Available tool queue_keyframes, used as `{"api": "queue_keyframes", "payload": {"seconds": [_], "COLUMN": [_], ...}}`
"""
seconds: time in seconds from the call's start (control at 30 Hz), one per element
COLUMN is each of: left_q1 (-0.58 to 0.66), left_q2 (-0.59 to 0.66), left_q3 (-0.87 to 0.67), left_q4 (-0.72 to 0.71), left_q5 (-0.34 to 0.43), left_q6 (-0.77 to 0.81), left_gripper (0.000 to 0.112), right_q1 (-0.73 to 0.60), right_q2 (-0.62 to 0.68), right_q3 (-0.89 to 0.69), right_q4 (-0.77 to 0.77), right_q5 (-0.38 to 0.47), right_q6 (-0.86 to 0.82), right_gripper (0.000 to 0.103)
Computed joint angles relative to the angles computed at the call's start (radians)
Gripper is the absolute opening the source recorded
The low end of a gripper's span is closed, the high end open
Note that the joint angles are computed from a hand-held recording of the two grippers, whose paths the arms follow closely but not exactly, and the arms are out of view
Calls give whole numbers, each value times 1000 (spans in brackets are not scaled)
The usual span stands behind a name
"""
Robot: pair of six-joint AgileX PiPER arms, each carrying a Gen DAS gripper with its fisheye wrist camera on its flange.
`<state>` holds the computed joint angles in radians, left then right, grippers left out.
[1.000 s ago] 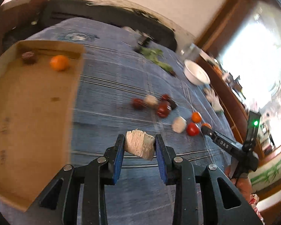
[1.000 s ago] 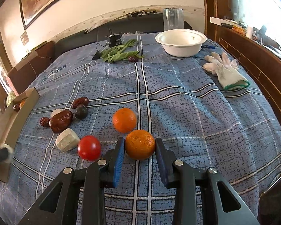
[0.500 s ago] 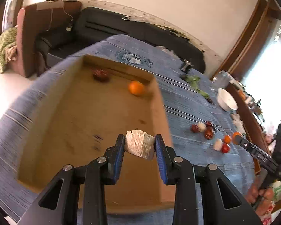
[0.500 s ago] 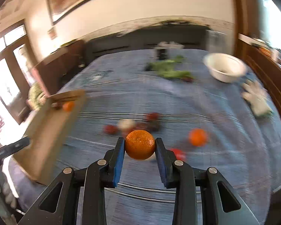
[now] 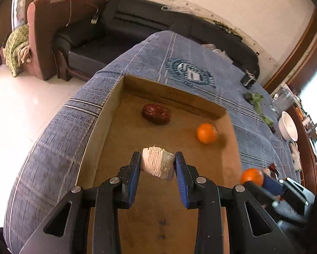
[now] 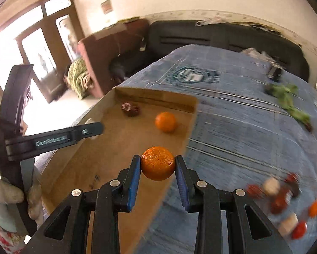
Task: Organize fruits
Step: 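Carry the white chunk and tangerine into the box and open both tools, then move both tools back over the remaining fruit on the table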
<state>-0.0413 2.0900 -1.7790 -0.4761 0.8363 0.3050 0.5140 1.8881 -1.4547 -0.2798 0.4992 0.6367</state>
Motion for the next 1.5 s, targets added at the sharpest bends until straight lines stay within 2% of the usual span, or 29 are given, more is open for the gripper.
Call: {"api": "queue_keyframes", "payload": {"seconds": [0.1, 0.27, 0.43, 0.57, 0.7, 0.83, 0.97, 1.13, 1.23, 1.37, 1.5], "left_q1": [-3, 7, 8, 9, 25, 56, 90, 122, 127, 88, 25], "left_q2": [87, 152, 187, 202, 137, -11, -191, -374, -456, -531, -608], "left_q3": [-121, -216, -263, -281, -188, 18, 274, 558, 681, 744, 781], "left_q4": [40, 41, 15, -2, -45, -132, -298, -548, -621, -578, -495], "left_q5": [51, 92, 115, 135, 100, 20, -68, -129, -162, -230, -313], "left_q6": [-51, -60, -51, -55, -30, 39, 180, 351, 392, 353, 293], "left_gripper": [31, 31, 32, 36, 45, 48, 60, 62, 62, 62, 62], "right_q1": [5, -24, -31, -26, -24, -25, -5, 27, 60, 137, 173], "right_q2": [130, 293, 356, 359, 276, 122, -50, -180, -243, -274, -316], "right_q3": [-166, -389, -489, -501, -386, -163, 96, 304, 410, 462, 509], "right_q4": [27, 123, 142, 113, 96, 53, -120, -260, -312, -464, -540], "right_q5": [77, 176, 232, 232, 167, 45, -54, -110, -158, -141, -142], "right_q6": [-61, -145, -173, -158, -133, -53, 170, 389, 480, 633, 712], "right_gripper": [36, 36, 37, 37, 40, 52, 54, 54, 54, 54, 60]}}
